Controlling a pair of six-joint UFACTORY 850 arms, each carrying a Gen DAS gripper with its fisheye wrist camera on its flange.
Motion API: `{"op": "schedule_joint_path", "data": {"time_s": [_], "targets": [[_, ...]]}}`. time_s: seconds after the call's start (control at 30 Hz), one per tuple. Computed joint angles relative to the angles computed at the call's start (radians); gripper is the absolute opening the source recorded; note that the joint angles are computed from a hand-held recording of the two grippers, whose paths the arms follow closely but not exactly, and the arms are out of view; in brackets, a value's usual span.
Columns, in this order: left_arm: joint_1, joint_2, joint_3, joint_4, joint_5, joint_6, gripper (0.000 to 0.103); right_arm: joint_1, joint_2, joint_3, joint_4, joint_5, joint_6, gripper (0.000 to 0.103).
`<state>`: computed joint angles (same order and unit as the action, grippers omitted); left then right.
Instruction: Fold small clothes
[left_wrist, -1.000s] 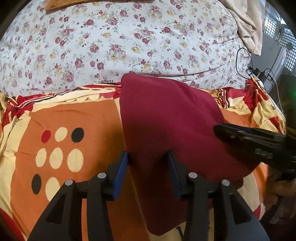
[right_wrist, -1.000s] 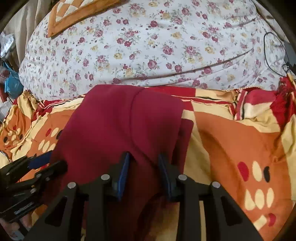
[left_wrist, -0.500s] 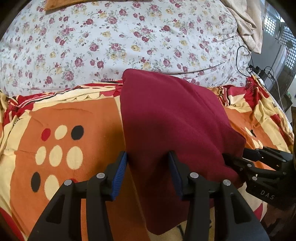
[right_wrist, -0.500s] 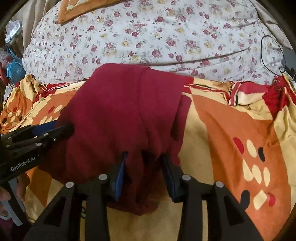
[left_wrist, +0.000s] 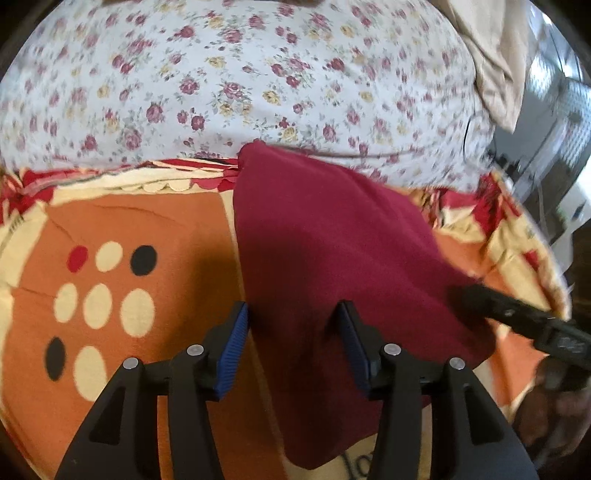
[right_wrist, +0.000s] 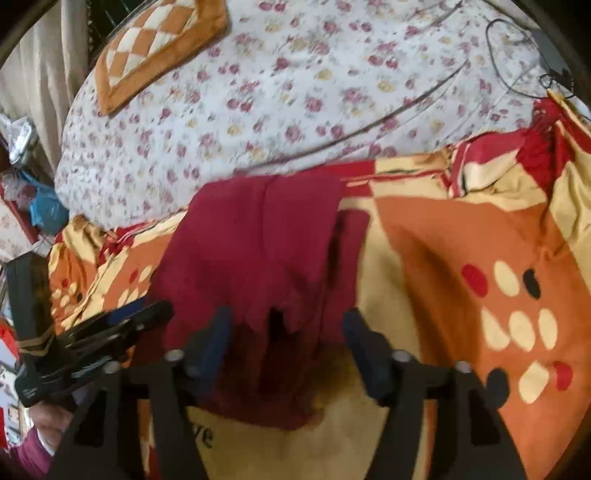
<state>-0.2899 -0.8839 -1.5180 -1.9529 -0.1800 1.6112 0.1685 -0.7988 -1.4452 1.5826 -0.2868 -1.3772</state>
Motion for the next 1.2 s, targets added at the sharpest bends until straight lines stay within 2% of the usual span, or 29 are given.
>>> {"op": "schedule_joint_path", "data": {"time_s": [0.07, 0.2, 0.27, 0.33, 0.4, 0.47, 0.57, 0.67, 0.7, 0.77, 0.8, 0.93, 1.0, 1.1, 1.2], "targets": [[0.015, 0.000, 0.004, -0.034, -0.048, 0.009, 0.038, -0.005, -0.022, -0.031, -0.033, 0.001, 0.047, 0.071], [0.028, -0.010, -0.005, -0.002, -0.088, -0.049, 0.039, -0.023, -0.090, -0.118, -0.150, -0.053, 0.221, 0.071], [0.029, -0.017, -0.013, 0.020, -0.089, -0.071, 0.040, -0.023, -0.102, -0.132, -0.148, -0.074, 0.232, 0.071], [0.031, -0.021, -0.020, 0.041, -0.091, -0.089, 0.040, -0.014, -0.092, -0.123, -0.163, -0.056, 0.225, 0.071], [0.032, -0.021, -0.023, 0.058, -0.095, -0.107, 0.040, -0.010, -0.067, -0.089, -0.107, -0.050, 0.163, 0.071], [0.035, -0.015, -0.014, 0.019, -0.097, -0.074, 0.040, -0.015, -0.025, -0.028, 0.036, -0.077, 0.001, 0.071], [0.040, -0.007, -0.005, -0.033, -0.089, -0.033, 0.040, -0.018, 0.031, 0.046, 0.121, -0.112, -0.138, 0.071], [0.044, -0.009, -0.005, -0.001, -0.090, -0.068, 0.040, -0.019, 0.053, 0.082, 0.083, -0.165, -0.153, 0.071], [0.043, -0.008, -0.004, 0.009, -0.089, -0.076, 0.040, -0.012, 0.046, 0.075, 0.014, -0.163, -0.106, 0.068], [0.038, 0.002, 0.006, 0.002, -0.080, -0.050, 0.040, 0.005, 0.042, 0.077, -0.028, -0.131, -0.114, 0.017], [0.036, 0.008, 0.015, -0.015, -0.076, -0.024, 0.040, 0.012, 0.048, 0.090, 0.001, -0.105, -0.157, 0.016], [0.029, 0.037, 0.054, -0.179, -0.047, 0.176, 0.040, -0.009, 0.090, 0.138, 0.047, -0.174, -0.217, 0.011], [0.032, 0.041, 0.058, -0.202, -0.051, 0.199, 0.040, -0.019, 0.111, 0.159, 0.057, -0.173, -0.228, 0.010], [0.039, 0.041, 0.057, -0.152, -0.071, 0.147, 0.040, -0.022, 0.091, 0.142, -0.043, -0.067, -0.112, 0.009], [0.034, 0.043, 0.060, -0.186, -0.059, 0.190, 0.040, -0.043, 0.061, 0.121, -0.114, -0.130, -0.021, 0.009]]}}
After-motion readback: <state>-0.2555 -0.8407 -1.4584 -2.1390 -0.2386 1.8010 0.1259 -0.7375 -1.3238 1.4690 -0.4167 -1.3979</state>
